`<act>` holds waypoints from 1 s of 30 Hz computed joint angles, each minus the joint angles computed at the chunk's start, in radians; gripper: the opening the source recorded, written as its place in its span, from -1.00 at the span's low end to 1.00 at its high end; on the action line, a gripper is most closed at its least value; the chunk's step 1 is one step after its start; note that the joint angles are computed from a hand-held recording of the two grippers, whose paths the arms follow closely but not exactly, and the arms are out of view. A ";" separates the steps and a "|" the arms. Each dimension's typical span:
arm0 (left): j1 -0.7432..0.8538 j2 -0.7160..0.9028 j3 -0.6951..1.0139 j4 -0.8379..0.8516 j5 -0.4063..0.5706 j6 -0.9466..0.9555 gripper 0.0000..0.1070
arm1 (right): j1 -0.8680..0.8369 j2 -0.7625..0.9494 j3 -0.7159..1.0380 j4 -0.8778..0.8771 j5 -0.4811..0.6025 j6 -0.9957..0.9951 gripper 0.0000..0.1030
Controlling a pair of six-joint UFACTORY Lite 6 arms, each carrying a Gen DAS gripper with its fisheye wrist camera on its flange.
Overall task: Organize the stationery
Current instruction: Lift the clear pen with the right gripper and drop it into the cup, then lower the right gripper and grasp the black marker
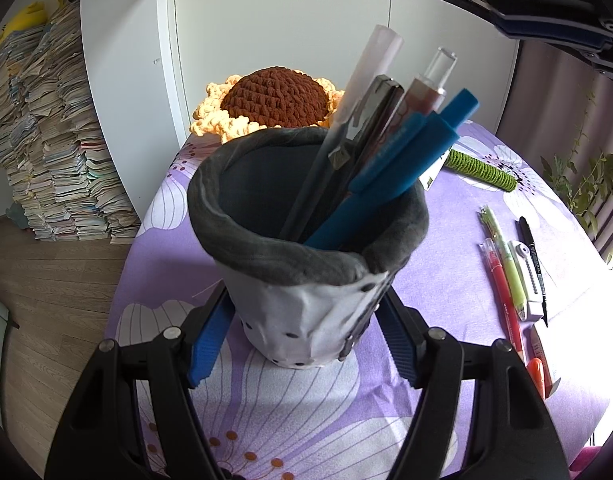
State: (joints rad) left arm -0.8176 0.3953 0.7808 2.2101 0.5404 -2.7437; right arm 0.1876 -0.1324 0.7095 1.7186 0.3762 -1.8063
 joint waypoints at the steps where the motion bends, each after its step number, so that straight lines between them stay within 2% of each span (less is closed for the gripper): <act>1: 0.000 0.000 0.000 0.000 0.000 0.000 0.31 | -0.034 -0.031 -0.016 -0.038 0.006 0.031 -0.74; 4: 0.000 0.000 0.000 0.001 0.000 0.000 0.32 | -0.144 -0.083 -0.043 -0.152 -0.007 0.135 -0.74; 7: 0.000 0.000 0.000 0.001 0.000 -0.001 0.32 | -0.268 -0.047 -0.040 -0.252 -0.013 0.228 -0.74; 11: 0.000 0.000 0.000 0.001 0.000 -0.001 0.32 | -0.377 0.120 0.010 -0.431 -0.062 0.413 -0.73; 15: 0.004 0.000 0.000 0.004 -0.003 -0.003 0.34 | -0.454 0.296 0.078 -0.537 -0.038 0.523 -0.73; 20: 0.007 -0.003 -0.005 0.011 -0.003 -0.007 0.34 | -0.475 0.421 0.157 -0.622 -0.020 0.638 -0.73; 30: 0.007 -0.003 -0.005 0.009 -0.002 -0.005 0.34 | -0.471 0.509 0.214 -0.695 -0.025 0.750 -0.73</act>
